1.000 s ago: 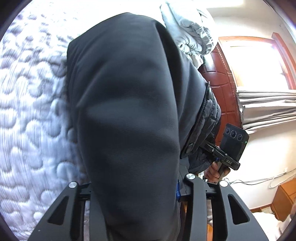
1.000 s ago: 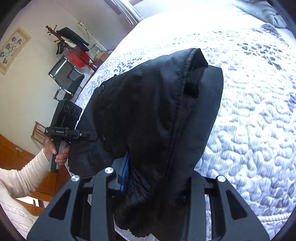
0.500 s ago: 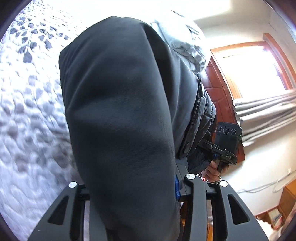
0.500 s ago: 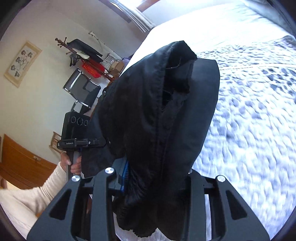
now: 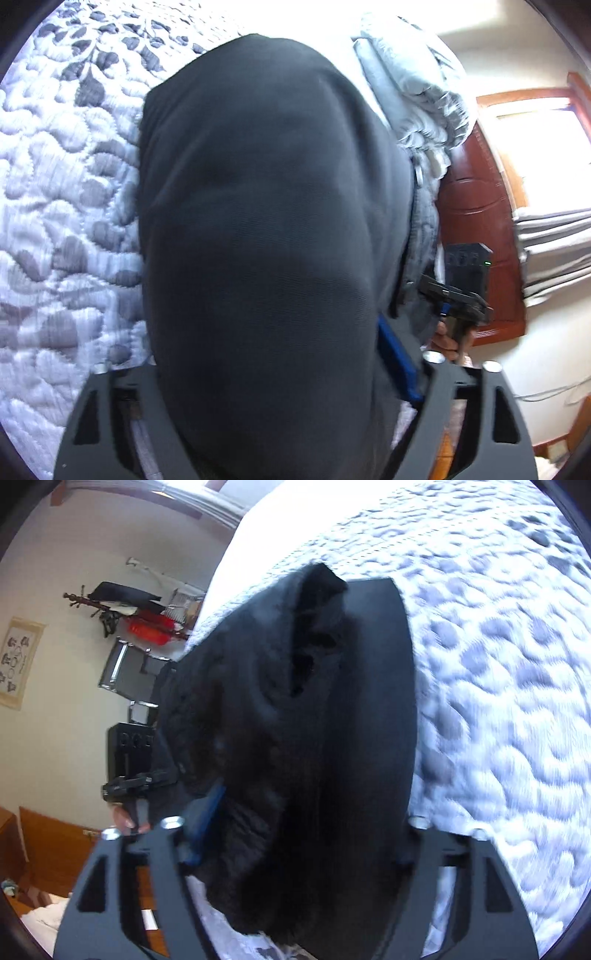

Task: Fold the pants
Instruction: 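Set the bundle down on the spread and open both grippers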

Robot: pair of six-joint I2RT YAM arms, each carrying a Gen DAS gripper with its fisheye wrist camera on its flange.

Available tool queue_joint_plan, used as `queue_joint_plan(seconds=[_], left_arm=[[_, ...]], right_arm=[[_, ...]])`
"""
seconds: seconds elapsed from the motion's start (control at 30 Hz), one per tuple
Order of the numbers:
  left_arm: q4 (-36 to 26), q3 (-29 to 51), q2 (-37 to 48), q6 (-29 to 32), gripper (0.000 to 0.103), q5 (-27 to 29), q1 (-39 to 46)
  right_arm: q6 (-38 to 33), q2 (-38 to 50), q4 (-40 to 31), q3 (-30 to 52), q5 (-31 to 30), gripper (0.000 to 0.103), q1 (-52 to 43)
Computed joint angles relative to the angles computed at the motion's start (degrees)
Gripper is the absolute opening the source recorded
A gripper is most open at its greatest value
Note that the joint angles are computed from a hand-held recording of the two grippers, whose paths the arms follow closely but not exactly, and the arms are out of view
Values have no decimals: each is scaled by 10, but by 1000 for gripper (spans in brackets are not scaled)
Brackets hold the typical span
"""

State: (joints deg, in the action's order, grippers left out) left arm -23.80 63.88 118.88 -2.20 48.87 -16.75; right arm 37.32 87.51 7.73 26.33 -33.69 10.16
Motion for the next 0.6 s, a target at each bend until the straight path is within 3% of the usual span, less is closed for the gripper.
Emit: queue_joint_plan(seconds=[0.1,0.37,0.53,0.6], left_arm=[[6,6,-4,-6,99,-29,3],[38,-36,-37,-49,99,-75,6],[54,-103,-114,-64,99,-126,18],[65,-143,-160,-70,99,-154,22]], right_arm=[[31,-49,34,-54,5,82,-1],[91,-164,53,-146,32,83,11],[120,-349,-84,-184,65,87,18],[136,-467,-201,-196,102,87,40]])
